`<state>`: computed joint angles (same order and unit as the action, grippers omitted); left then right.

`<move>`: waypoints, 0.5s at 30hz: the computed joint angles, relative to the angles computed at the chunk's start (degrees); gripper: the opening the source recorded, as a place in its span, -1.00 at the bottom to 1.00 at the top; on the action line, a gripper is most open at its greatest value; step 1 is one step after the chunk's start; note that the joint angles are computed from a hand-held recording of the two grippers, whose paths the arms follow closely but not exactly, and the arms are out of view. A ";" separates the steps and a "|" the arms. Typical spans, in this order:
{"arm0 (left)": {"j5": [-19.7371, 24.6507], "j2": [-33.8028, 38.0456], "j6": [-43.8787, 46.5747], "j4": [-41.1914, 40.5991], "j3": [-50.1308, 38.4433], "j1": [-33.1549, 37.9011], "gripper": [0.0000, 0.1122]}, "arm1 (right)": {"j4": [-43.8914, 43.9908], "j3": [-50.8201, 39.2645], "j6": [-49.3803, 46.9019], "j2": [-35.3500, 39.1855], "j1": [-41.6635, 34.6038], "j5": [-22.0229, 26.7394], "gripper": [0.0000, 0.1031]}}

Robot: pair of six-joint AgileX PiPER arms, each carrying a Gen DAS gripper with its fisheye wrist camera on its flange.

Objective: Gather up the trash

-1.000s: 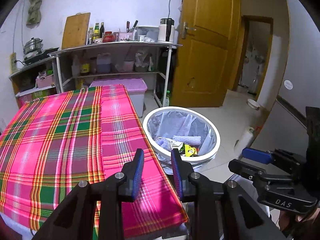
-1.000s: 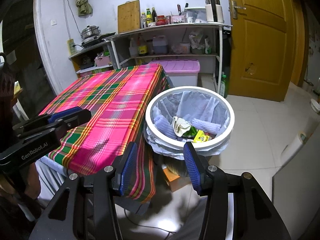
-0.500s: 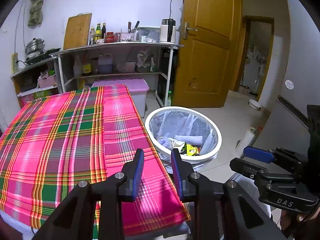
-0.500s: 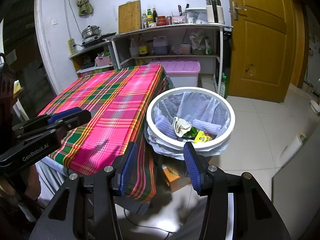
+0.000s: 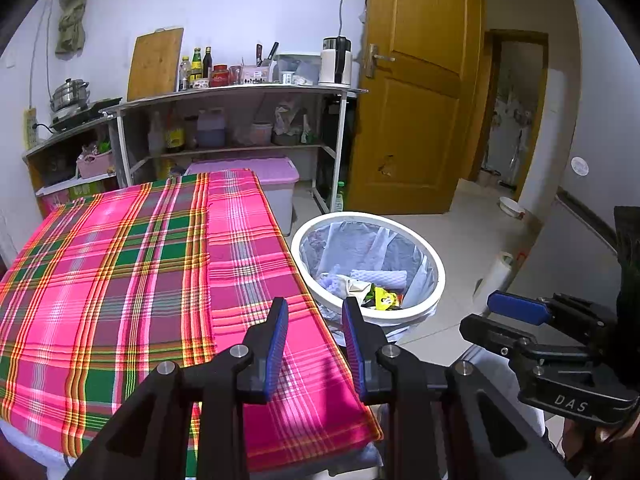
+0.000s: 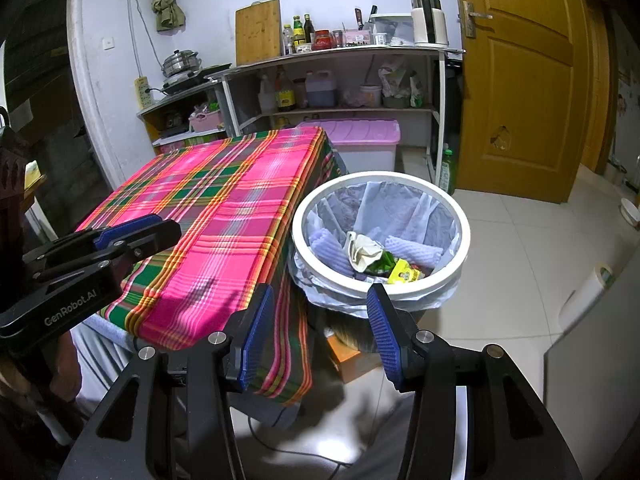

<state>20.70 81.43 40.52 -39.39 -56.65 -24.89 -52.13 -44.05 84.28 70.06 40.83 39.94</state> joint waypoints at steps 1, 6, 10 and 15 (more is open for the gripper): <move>0.05 -0.07 0.32 -0.27 0.07 0.11 -0.51 | -0.22 0.00 0.20 0.15 0.01 -0.07 -0.04; 0.25 -0.04 0.24 -0.16 -0.02 0.16 -0.51 | -0.26 -0.01 0.39 0.09 0.15 0.09 -0.04; 0.33 -0.11 0.01 0.19 -0.02 0.45 -0.51 | -0.08 -0.08 0.12 0.09 0.12 0.08 -0.04; 0.30 -0.44 0.33 -0.02 0.19 0.88 -0.51 | -0.02 -0.07 0.07 0.08 0.09 0.06 -0.04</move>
